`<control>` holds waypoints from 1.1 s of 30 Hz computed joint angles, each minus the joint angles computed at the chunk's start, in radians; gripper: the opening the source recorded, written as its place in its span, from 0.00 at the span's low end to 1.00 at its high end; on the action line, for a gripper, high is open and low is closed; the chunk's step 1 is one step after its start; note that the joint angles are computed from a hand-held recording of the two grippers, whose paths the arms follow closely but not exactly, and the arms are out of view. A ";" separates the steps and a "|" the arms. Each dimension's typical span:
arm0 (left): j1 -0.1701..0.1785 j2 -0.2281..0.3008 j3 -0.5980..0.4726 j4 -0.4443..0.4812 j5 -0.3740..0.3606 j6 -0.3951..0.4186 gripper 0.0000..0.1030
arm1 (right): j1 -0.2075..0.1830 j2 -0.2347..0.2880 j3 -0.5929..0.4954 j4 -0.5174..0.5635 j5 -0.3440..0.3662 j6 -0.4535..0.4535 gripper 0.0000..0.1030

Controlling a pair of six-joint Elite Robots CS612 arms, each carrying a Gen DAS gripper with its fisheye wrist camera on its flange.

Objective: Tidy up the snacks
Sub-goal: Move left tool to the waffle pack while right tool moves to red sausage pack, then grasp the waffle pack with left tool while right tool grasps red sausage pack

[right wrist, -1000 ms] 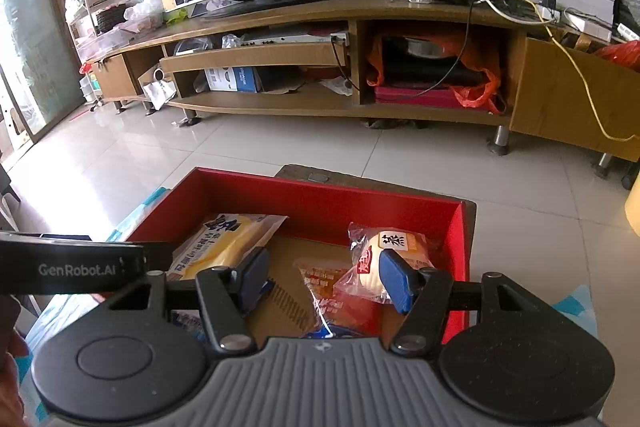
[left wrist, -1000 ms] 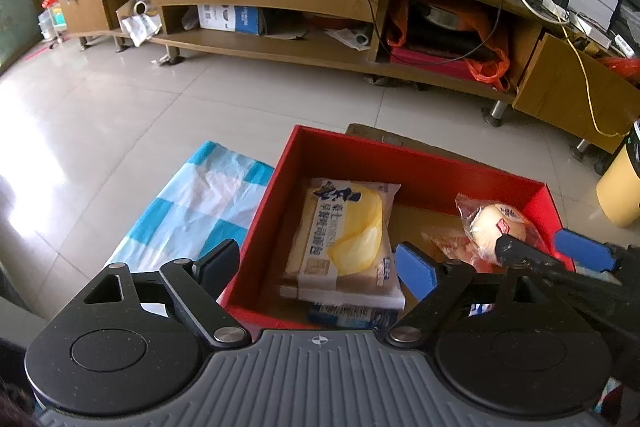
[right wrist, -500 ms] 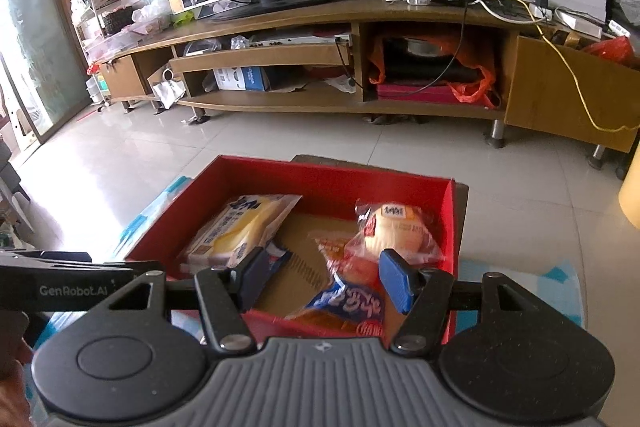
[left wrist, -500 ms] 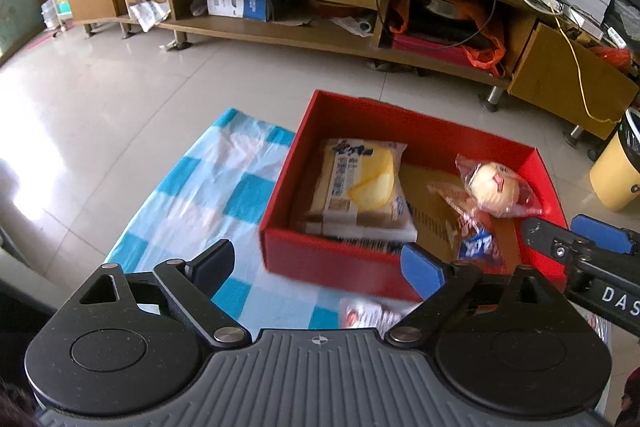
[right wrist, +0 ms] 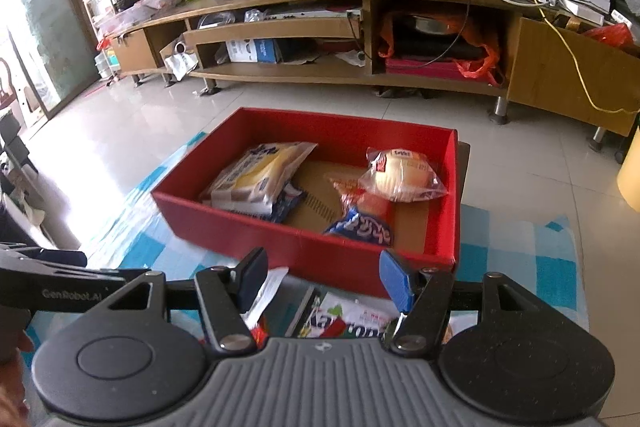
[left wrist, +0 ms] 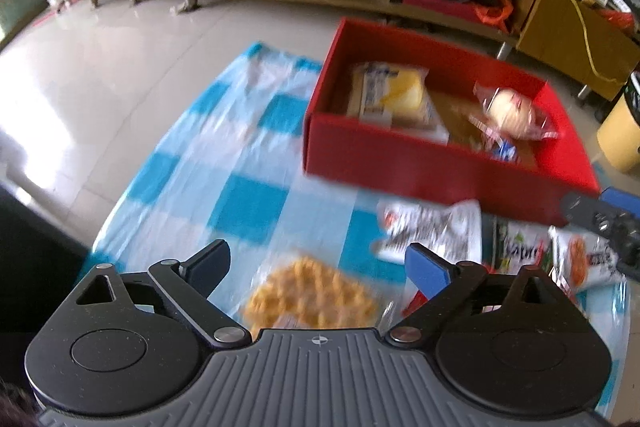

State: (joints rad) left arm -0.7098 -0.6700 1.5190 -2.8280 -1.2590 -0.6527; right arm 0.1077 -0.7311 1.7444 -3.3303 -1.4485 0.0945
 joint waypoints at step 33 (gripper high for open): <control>0.012 -0.003 0.029 0.118 -0.142 -0.119 0.86 | -0.022 -0.021 0.052 0.124 0.041 -0.080 0.57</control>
State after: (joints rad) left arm -0.6982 -0.6728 1.5482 -2.7099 -1.4012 -0.7716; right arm 0.0858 -0.7523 1.7965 -3.2062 -1.4078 0.0148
